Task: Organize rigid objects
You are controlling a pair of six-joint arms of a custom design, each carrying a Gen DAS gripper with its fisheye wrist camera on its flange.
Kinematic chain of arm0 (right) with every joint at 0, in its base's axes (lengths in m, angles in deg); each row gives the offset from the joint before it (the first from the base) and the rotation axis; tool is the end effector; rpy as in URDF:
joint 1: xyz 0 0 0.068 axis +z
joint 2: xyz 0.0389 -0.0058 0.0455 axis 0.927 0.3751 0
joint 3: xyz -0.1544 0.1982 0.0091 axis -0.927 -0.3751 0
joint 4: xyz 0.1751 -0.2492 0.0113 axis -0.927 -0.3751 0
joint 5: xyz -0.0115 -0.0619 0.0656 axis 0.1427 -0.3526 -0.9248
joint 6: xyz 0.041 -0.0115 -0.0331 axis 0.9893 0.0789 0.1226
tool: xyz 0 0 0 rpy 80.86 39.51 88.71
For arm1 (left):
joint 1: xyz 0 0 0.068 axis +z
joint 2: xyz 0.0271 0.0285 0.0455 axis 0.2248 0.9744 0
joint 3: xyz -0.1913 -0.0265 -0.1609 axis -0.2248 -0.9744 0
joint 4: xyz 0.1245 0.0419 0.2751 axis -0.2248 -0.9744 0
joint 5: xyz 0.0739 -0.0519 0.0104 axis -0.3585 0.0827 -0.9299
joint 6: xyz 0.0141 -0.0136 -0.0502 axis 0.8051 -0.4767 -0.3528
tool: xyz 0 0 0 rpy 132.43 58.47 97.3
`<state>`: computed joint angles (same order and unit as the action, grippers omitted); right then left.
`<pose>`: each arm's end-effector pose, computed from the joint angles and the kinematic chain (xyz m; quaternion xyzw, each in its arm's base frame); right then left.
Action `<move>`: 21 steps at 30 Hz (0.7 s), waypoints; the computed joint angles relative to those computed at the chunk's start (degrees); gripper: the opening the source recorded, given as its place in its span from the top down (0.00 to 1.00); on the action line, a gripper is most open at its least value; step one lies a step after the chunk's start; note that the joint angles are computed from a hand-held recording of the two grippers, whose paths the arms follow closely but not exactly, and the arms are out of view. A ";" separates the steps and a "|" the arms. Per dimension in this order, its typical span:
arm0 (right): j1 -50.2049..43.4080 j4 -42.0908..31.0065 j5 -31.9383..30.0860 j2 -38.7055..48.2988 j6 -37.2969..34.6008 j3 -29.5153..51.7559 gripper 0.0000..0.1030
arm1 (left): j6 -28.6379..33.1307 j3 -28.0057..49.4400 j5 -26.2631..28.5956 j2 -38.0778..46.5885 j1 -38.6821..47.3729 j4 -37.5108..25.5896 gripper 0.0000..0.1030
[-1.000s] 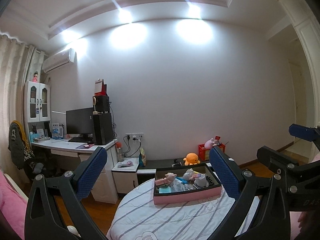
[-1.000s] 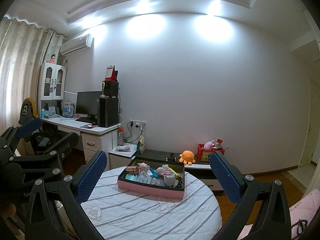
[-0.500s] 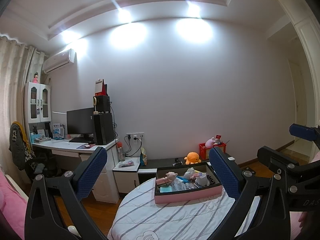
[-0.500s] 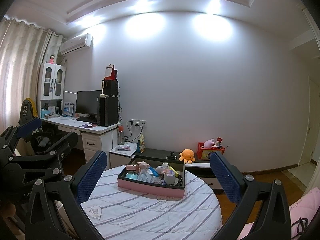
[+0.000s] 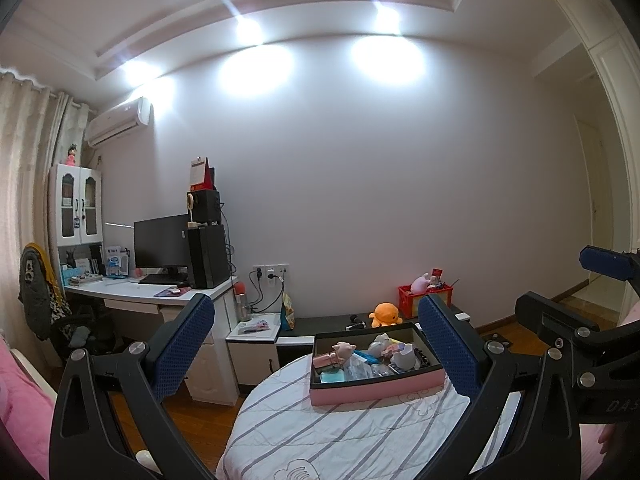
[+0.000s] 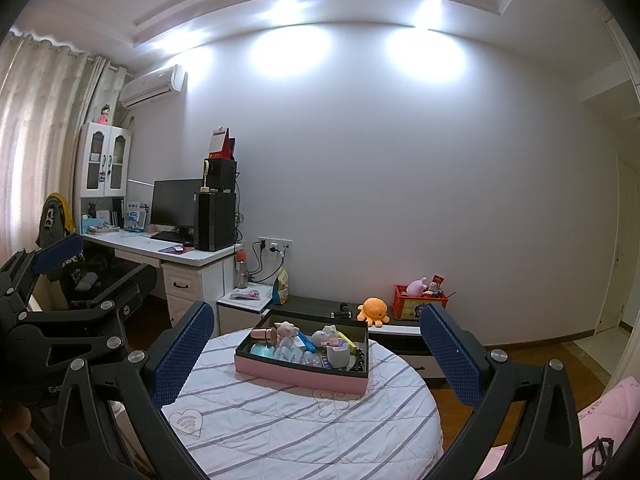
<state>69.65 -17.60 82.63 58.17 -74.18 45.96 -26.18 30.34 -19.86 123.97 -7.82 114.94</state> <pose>0.3007 0.0018 0.2577 0.0366 0.7498 -0.0811 0.6557 0.3413 -0.1276 0.2234 0.1353 0.6958 -0.0787 0.7010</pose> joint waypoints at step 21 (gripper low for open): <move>0.57 -1.12 0.83 -0.32 -0.17 0.01 0.00 | 0.65 -1.98 0.73 -1.61 1.20 0.39 0.00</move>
